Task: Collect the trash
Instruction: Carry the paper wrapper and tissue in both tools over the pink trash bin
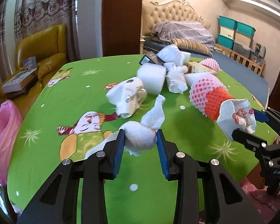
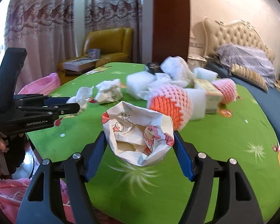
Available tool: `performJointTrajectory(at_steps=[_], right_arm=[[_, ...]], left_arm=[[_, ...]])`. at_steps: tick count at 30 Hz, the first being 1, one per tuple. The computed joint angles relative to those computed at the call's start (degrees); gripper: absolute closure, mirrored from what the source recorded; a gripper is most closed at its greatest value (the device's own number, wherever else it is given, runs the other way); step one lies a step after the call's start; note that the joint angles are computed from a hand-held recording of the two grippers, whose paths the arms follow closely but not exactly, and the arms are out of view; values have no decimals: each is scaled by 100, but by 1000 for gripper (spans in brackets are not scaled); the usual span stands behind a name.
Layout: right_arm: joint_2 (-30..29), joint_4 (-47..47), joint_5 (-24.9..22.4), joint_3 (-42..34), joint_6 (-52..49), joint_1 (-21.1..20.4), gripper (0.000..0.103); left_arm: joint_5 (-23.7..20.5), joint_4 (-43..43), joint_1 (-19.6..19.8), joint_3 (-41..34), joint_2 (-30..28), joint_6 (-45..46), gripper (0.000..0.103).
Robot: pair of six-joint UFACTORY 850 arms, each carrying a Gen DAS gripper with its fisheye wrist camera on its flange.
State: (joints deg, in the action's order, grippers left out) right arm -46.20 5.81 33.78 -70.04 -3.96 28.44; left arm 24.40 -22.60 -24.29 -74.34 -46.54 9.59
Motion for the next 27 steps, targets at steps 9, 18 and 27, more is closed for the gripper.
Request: performJointTrajectory(at_steps=[9,18,27], right_arm=[[-230,-135,-338,-529,-309,255,34],[-615,-460,-822,-1311,-207,446,34],[-1405,-1911,-1480,-2865,763,778,34]], left_arm=[[499,9,253,614,330,-433,70],[1071,-355,449,1253,713,-350,70],[1756,-948,797,1936,1178,-336,70]])
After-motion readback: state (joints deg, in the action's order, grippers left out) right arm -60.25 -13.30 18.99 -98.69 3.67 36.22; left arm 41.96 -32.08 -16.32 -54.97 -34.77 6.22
